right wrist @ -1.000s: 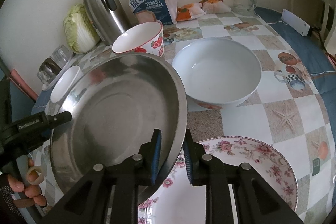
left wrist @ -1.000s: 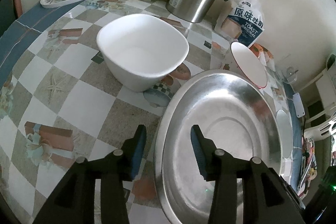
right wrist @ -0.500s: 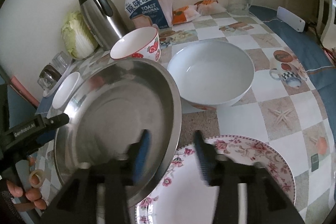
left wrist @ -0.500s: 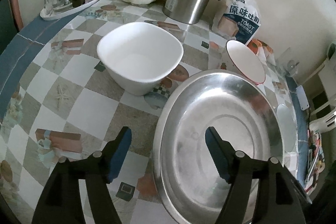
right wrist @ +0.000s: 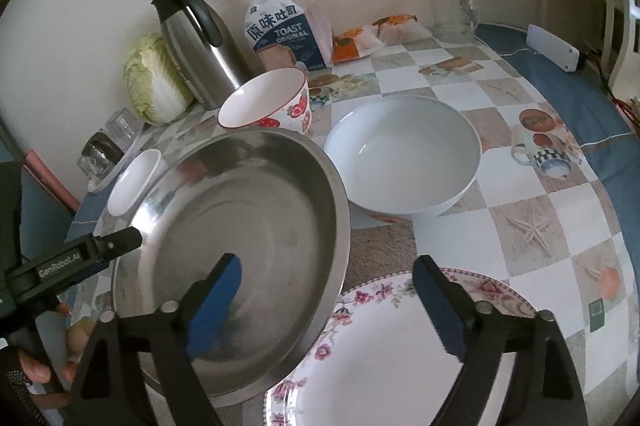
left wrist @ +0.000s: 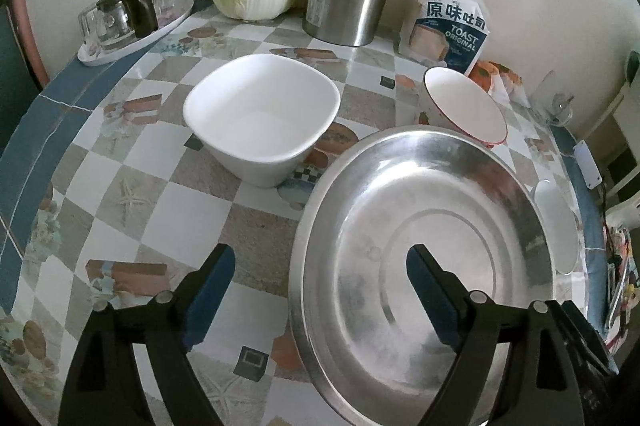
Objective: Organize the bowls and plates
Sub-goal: 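Lower the steel tray onto the table and open the left gripper, then move the right gripper to the pink-rose plate rim and close on it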
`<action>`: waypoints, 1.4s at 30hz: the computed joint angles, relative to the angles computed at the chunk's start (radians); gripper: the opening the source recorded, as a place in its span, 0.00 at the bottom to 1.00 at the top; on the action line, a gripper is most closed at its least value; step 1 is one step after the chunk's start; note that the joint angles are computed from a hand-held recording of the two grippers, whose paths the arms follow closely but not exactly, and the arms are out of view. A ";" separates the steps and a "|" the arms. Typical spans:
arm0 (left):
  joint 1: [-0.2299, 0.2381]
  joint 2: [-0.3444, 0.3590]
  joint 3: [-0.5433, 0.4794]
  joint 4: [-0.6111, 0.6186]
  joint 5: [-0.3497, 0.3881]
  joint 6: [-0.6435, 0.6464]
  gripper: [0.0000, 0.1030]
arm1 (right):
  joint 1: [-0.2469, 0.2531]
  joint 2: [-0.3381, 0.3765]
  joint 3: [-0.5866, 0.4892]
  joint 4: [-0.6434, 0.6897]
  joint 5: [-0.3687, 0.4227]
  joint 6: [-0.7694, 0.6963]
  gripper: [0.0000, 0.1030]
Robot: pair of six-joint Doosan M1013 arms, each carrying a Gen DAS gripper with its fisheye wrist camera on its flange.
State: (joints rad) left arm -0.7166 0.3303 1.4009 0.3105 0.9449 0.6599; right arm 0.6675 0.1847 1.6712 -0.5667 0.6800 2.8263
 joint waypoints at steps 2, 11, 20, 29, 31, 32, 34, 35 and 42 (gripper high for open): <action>-0.001 -0.001 0.000 0.003 0.001 -0.004 0.89 | 0.002 0.000 0.000 -0.007 0.003 0.006 1.00; -0.004 -0.016 0.013 -0.007 -0.025 0.002 0.92 | 0.006 -0.012 0.015 -0.041 0.017 0.072 1.00; -0.029 -0.050 0.049 0.012 -0.079 -0.021 0.92 | 0.016 -0.037 0.043 -0.075 0.084 0.167 1.00; -0.070 -0.094 0.093 0.032 -0.147 -0.028 0.92 | 0.027 -0.089 0.103 -0.057 0.171 0.312 1.00; -0.073 -0.102 0.105 -0.001 -0.162 -0.016 0.92 | 0.029 -0.103 0.119 -0.051 0.191 0.341 1.00; -0.074 -0.106 0.110 -0.013 -0.165 -0.012 0.92 | 0.030 -0.109 0.126 -0.049 0.196 0.357 1.00; -0.078 -0.112 0.118 -0.035 -0.169 -0.003 0.92 | 0.028 -0.127 0.147 -0.041 0.199 0.393 1.00; -0.080 -0.114 0.120 -0.048 -0.169 0.004 0.92 | 0.026 -0.133 0.152 -0.033 0.203 0.403 1.00; -0.096 -0.124 0.133 -0.155 -0.195 0.094 0.92 | 0.002 -0.185 0.209 0.027 0.134 0.445 1.00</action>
State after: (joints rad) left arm -0.8128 0.2062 1.5341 0.1557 0.7502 0.7536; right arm 0.6696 -0.0001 1.8804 -0.5393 0.8142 3.2711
